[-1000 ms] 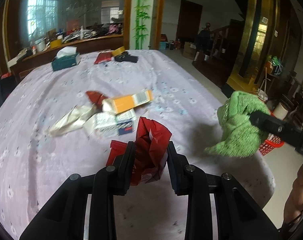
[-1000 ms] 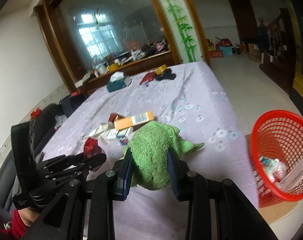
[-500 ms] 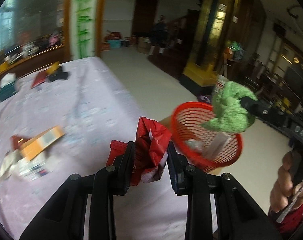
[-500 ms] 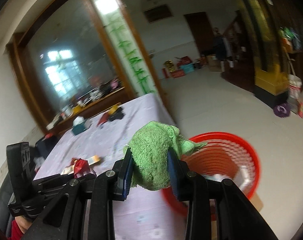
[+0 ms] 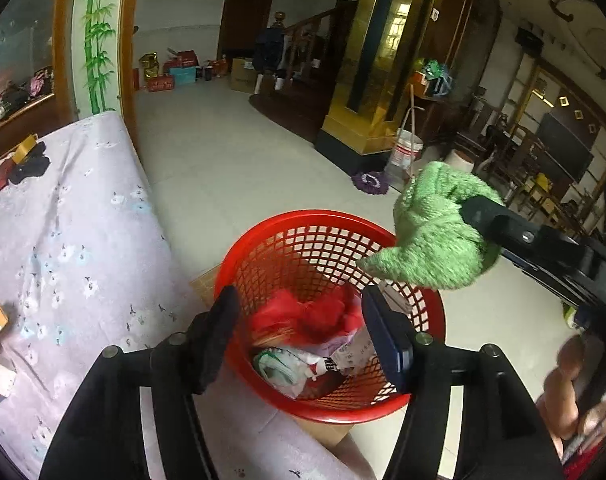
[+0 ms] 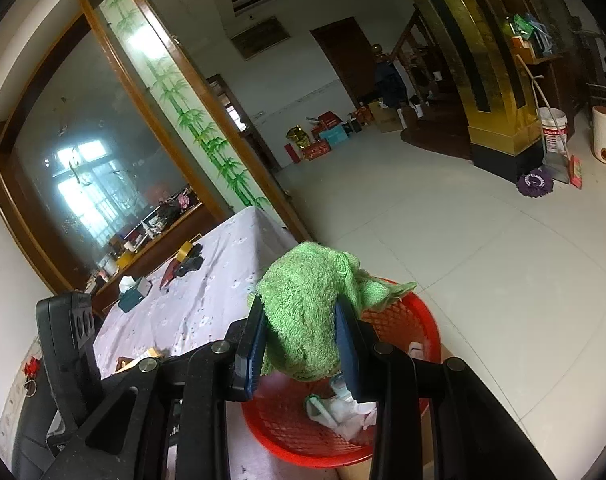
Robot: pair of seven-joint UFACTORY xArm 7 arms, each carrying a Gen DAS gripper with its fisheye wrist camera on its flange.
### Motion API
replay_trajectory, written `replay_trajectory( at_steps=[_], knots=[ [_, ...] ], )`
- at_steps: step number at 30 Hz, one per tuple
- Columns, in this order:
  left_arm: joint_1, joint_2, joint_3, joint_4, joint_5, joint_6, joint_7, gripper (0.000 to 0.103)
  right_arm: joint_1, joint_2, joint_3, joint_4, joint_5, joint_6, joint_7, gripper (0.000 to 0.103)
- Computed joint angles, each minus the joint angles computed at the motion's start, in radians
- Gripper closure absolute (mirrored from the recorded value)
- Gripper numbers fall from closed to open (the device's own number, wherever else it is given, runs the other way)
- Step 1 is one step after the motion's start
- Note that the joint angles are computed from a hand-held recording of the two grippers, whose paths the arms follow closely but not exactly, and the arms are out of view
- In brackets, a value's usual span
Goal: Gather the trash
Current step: 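Open both tools over the red basket to drop wrapper and towel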
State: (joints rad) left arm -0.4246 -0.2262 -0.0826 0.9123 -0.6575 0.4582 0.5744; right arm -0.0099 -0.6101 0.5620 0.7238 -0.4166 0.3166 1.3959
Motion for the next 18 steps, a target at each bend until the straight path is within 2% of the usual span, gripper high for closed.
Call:
replay_trajectory(
  at_steps=[4,7,9,14,18],
  knots=[
    [0.015,-0.044,0.014,-0.040,0.012,-0.008,-0.001,0.041,-0.003,0.033,-0.008,0.000,-0.001,-0.014,-0.008,0.068],
    [0.031,-0.088,0.026,-0.079,0.045,-0.016,-0.027,0.041,0.014,0.082,-0.023,0.013,-0.002,-0.016,-0.032,0.060],
    [0.038,-0.112,0.043,-0.098,0.061,-0.011,-0.033,0.041,0.020,0.121,-0.013,0.049,-0.015,0.050,-0.045,0.047],
    [0.059,-0.190,0.097,-0.163,0.084,0.005,-0.035,0.041,0.058,0.135,-0.018,0.076,-0.076,0.086,-0.017,0.046],
    [0.083,-0.243,0.130,-0.205,0.108,0.022,-0.039,0.041,0.079,0.159,-0.007,0.114,-0.123,0.079,-0.006,0.046]
  ],
)
